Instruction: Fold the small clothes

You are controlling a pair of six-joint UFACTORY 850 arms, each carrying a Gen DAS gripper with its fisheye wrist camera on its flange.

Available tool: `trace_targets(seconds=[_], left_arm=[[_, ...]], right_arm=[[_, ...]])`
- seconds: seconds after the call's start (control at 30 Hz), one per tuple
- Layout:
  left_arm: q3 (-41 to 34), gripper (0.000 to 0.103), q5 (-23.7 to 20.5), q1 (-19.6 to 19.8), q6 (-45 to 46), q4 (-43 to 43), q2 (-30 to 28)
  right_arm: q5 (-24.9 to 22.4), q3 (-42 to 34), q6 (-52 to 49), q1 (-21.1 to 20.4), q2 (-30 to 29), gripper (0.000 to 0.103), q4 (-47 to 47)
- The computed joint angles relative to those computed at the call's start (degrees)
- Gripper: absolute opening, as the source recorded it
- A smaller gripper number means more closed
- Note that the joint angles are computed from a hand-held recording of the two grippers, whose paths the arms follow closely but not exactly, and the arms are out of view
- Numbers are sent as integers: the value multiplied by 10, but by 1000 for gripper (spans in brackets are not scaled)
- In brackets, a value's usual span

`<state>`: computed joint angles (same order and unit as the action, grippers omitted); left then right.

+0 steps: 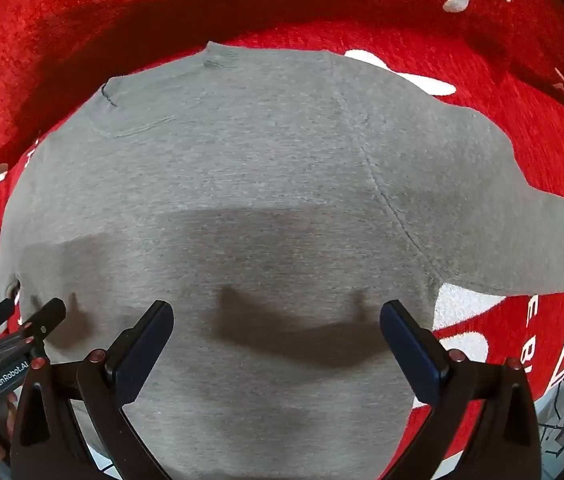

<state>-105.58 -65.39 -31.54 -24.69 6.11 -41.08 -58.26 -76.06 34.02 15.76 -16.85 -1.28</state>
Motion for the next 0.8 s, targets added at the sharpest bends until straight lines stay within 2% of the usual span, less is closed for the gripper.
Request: trace_targets(seconds=[0.5, 0.53, 0.8], left_arm=[[5, 103, 3, 3, -5, 2, 3], [4, 103, 3, 3, -4, 2, 3], [18, 103, 8, 5, -4, 2, 13]], right_arm=[[1, -8, 23, 16, -3, 103, -6], [-1, -10, 4, 6, -5, 103, -6], [6, -7, 4, 8, -1, 103, -6]])
